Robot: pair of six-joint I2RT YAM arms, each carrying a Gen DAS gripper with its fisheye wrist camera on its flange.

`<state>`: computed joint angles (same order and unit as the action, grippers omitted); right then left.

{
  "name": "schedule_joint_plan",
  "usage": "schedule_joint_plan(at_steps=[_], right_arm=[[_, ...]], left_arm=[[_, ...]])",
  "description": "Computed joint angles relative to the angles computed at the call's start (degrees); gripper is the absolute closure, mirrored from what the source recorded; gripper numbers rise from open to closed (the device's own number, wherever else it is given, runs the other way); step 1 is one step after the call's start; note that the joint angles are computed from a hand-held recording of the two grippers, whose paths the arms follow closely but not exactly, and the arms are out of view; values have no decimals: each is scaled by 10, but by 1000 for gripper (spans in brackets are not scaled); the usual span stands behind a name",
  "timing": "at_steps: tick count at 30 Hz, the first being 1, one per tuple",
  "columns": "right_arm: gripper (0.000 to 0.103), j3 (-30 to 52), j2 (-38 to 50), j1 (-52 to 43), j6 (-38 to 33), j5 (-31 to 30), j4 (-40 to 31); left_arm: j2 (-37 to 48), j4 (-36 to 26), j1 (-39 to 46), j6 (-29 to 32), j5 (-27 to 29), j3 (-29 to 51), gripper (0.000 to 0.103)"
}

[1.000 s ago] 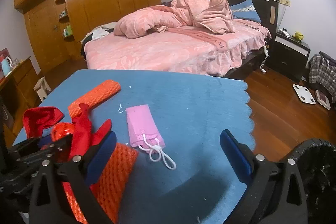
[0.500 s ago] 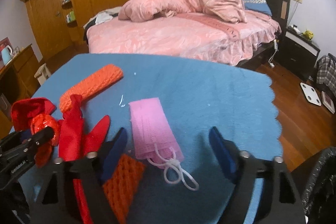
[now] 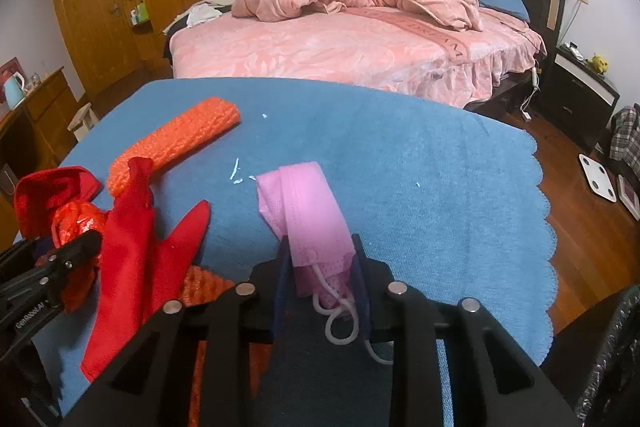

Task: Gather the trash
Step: 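Grasp the red plastic bag with the left tool while the right tool grasps the pink mask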

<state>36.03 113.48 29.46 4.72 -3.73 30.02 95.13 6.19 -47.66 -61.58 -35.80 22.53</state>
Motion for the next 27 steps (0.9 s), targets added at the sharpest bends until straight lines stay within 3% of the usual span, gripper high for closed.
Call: schedule_joint_plan(at_steps=[13,21,27], right_arm=[[75,4,4,2,-4,6,-4],[90,5,3,-3,-9,-6,-5],[92,-17,-47,-33,20,-56,-26]], left_arm=[[17,17,13,16,14,2,63],[16,15,4,12,3,4,65],[-34,-13,-34,-33,-26,-12,66]])
